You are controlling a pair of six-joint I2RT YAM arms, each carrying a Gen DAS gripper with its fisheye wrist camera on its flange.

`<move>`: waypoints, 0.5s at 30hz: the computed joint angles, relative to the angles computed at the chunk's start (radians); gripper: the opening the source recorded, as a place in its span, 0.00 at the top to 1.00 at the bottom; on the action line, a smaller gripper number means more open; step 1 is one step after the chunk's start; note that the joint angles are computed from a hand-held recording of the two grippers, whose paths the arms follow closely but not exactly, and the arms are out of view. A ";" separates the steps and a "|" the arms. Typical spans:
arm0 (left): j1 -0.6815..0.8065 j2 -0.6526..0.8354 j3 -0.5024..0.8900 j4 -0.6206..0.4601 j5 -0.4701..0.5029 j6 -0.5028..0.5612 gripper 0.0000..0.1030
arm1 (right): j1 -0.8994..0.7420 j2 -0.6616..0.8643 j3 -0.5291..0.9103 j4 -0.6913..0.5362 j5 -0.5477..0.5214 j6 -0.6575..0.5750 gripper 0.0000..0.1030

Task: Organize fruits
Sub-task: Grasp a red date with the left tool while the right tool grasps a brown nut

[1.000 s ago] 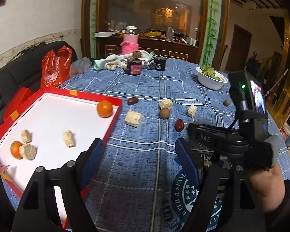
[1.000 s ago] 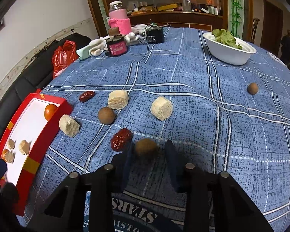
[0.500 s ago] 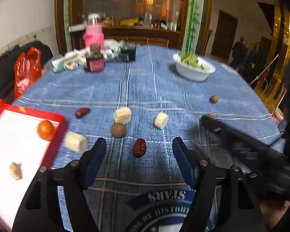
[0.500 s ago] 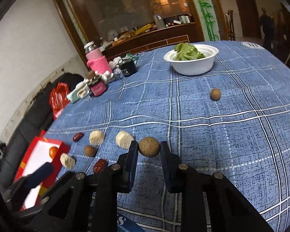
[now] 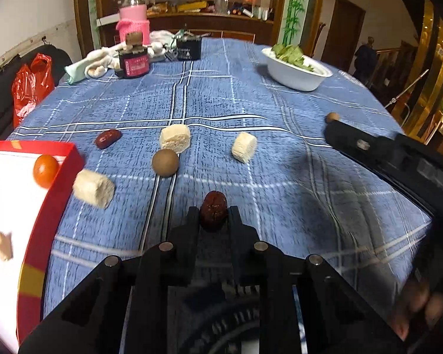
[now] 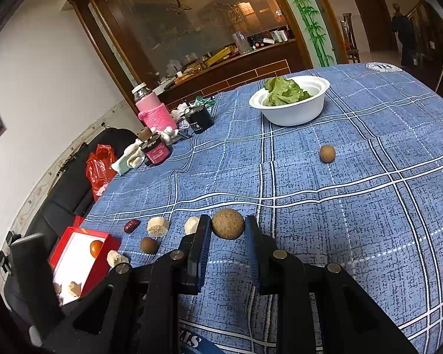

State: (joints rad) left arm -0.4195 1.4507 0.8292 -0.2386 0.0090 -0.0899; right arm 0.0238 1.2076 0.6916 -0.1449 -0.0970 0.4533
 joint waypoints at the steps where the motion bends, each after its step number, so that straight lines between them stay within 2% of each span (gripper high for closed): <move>1: 0.000 -0.011 -0.008 -0.008 -0.001 0.000 0.84 | 0.001 0.001 0.000 0.000 0.001 -0.002 0.77; 4: 0.004 -0.073 -0.053 0.017 -0.025 -0.016 0.84 | 0.009 0.004 -0.001 0.002 0.004 -0.008 0.77; 15: 0.035 -0.093 -0.076 0.053 -0.061 -0.053 0.84 | 0.091 0.002 0.002 -0.005 0.093 -0.046 0.77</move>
State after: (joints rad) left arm -0.3844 1.3574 0.7528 -0.1860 -0.0517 -0.1426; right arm 0.1148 1.2094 0.6937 -0.1498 -0.0036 0.4076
